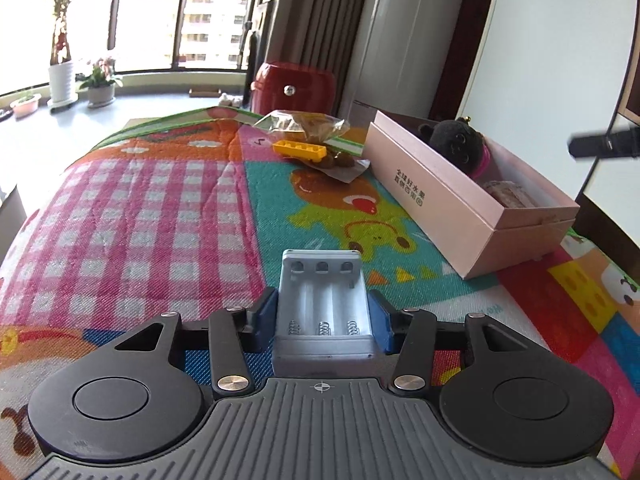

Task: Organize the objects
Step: 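Grasp the bagged bun with right gripper and lift it while left holds the charger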

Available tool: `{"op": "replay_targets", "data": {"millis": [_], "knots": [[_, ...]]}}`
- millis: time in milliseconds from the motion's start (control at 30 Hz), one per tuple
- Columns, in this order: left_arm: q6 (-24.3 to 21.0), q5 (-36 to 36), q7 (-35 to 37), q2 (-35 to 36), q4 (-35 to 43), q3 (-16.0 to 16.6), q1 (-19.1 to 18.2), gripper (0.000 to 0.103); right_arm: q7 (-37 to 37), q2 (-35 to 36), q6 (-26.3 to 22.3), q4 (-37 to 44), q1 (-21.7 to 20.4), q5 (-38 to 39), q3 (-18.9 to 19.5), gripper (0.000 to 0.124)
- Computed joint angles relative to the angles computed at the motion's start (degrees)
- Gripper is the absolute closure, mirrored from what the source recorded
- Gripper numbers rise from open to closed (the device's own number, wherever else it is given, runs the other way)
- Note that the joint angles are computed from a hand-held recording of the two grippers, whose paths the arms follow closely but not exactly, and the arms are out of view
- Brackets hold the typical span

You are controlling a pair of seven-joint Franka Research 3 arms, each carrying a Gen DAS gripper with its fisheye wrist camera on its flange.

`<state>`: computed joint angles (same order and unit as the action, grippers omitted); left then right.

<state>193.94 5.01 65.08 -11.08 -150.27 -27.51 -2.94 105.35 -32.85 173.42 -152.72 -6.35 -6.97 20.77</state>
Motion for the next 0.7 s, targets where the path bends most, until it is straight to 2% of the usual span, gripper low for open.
{"op": "replay_targets", "data": {"millis": [33,67,100,167,200,233,300,367,400,433,533,567,600,667,700], "knots": [[1.0,1.1,-1.2,0.5,-0.2,2.6,-2.1,0.050,4.1,2.7,-2.9,4.5,0.9,-4.5,-0.7,0.021],[1.7,2.3,-2.4,0.7,-0.4,5.0,-4.1,0.050,4.5,6.9,-4.6,9.5,3.7,-5.7,-2.8,0.021],[2.7,3.9,-4.0,0.9,-0.8,8.0,-6.4,0.050,4.6,11.7,-6.7,14.5,8.6,-6.7,-6.8,0.021],[4.3,5.6,-6.2,1.3,-1.3,10.7,-8.5,0.050,2.7,21.2,-9.5,24.5,16.7,-4.3,-12.5,0.021],[4.8,5.6,-6.6,1.3,-1.5,11.0,-8.7,0.050,2.0,25.9,-11.0,29.5,18.9,-4.1,-13.6,0.021],[5.1,5.3,-6.6,1.3,-1.7,10.9,-8.6,0.050,0.1,30.5,-12.7,34.5,19.5,-3.4,-13.2,0.021],[5.5,4.0,-6.2,1.3,-1.8,10.1,-8.1,0.050,3.4,39.3,-16.4,44.5,22.5,-9.5,-14.3,0.021],[6.0,3.3,-6.6,1.4,-2.0,10.2,-8.2,0.050,3.6,47.7,-20.9,54.5,27.8,-11.7,-18.2,0.021],[6.6,4.9,-8.2,1.5,-2.1,12.0,-9.3,0.050,3.7,51.5,-24.1,59.5,29.3,-12.0,-19.2,0.021],[7.0,6.3,-9.6,1.7,-2.1,13.2,-10.0,0.050,3.3,55.5,-27.2,64.5,29.1,-12.0,-18.6,0.021],[7.2,7.3,-10.5,1.9,-2.1,13.6,-10.0,0.050,4.7,65.4,-38.3,79.2,31.7,-12.6,-20.4,0.021],[7.3,7.6,-10.7,1.9,-2.1,13.6,-10.0,0.050,3.2,67.7,-41.0,82.4,32.9,-11.1,-22.1,0.021],[7.4,8.2,-11.3,1.9,-2.1,14.0,-10.2,0.050,3.3,69.5,-43.0,84.9,32.9,-11.4,-22.0,0.021],[7.9,9.5,-12.6,2.1,-2.1,14.8,-10.5,0.050,3.5,69.4,-42.6,84.0,34.4,-9.3,-24.8,0.024],[8.0,10.0,-13.1,2.1,-2.1,14.9,-10.5,0.050,4.7,67.9,-40.8,81.5,33.7,-10.7,-23.7,0.035]]}}
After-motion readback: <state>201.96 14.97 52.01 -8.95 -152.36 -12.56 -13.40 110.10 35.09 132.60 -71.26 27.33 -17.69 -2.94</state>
